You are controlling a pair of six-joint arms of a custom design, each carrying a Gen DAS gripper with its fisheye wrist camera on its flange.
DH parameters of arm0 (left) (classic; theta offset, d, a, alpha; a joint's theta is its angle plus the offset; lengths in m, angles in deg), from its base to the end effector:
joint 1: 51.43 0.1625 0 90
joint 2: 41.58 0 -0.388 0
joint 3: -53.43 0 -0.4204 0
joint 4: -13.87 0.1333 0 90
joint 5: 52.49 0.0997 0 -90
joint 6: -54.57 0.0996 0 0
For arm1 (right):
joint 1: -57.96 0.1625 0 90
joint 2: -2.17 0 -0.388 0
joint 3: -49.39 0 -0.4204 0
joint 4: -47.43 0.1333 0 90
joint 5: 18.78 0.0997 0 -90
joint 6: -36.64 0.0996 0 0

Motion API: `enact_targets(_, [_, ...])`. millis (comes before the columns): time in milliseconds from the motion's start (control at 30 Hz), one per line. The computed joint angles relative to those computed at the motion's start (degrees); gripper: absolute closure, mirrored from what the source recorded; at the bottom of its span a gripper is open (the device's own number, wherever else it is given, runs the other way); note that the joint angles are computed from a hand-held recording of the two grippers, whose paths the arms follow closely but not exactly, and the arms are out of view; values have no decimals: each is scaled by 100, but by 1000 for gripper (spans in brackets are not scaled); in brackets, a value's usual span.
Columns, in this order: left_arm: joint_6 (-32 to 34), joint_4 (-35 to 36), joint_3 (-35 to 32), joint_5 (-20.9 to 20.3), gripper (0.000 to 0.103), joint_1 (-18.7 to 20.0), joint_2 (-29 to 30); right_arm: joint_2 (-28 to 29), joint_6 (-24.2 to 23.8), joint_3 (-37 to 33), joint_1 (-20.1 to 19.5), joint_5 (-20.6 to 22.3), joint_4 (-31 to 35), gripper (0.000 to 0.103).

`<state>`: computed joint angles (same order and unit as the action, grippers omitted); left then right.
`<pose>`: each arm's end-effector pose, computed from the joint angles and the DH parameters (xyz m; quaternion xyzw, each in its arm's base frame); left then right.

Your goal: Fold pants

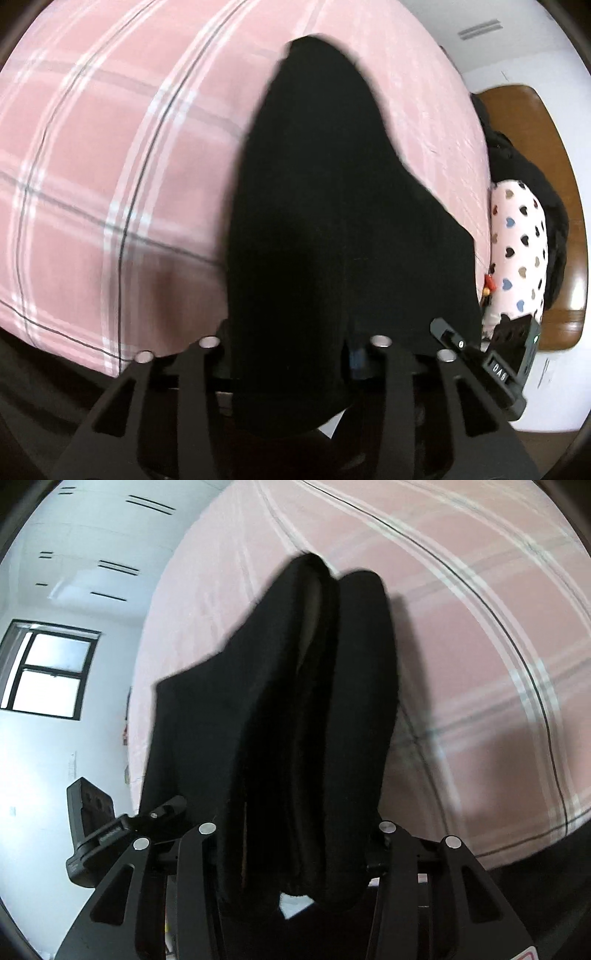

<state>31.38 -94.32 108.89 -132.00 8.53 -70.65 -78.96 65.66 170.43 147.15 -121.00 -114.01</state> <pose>-0.2696 -0.7687 0.0530 0.0659 0.9911 0.0228 0.1134 0.1049 -0.5197 0.2453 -0.2742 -0.9172 0.2870 0.0335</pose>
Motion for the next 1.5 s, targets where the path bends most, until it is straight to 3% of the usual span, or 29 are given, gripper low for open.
enact_targets(167, [108,93,-376,-85,34,122,323,149,300,29,-195,211,-190,31])
enact_targets(200, [106,64,-309,-136,28,149,271,188,331,42,-226,257,-297,30])
enact_targets(267, [116,150,-477,-86,26,150,358,317,381,-78,-161,130,-325,29])
enact_targets(300, [177,238,-473,40,33,159,305,361,320,-132,-87,-28,-288,31])
enact_targets(367, [383,206,-378,297,55,29,213,384,51,-177,85,-246,-267,55])
enact_targets(400, [378,179,-429,376,65,-62,291,399,27,-234,187,-392,-209,56])
enact_targets(467, [495,86,-230,524,71,-174,111,381,-105,-340,437,-698,-97,60])
enact_targets(667, [764,-203,159,1029,73,-561,-284,14,-275,-280,895,-972,1,62])
enact_targets(800, [770,-267,253,1001,73,-671,-495,-175,-439,-231,1151,-1166,65,62])
enact_targets(1133, [1061,-577,535,1399,73,-1004,-989,86,-867,-816,1772,-1511,-121,62])
enact_targets(1500, [1501,-1060,152,1491,73,-1236,-1064,336,-1647,-1560,2241,-1736,-465,62])
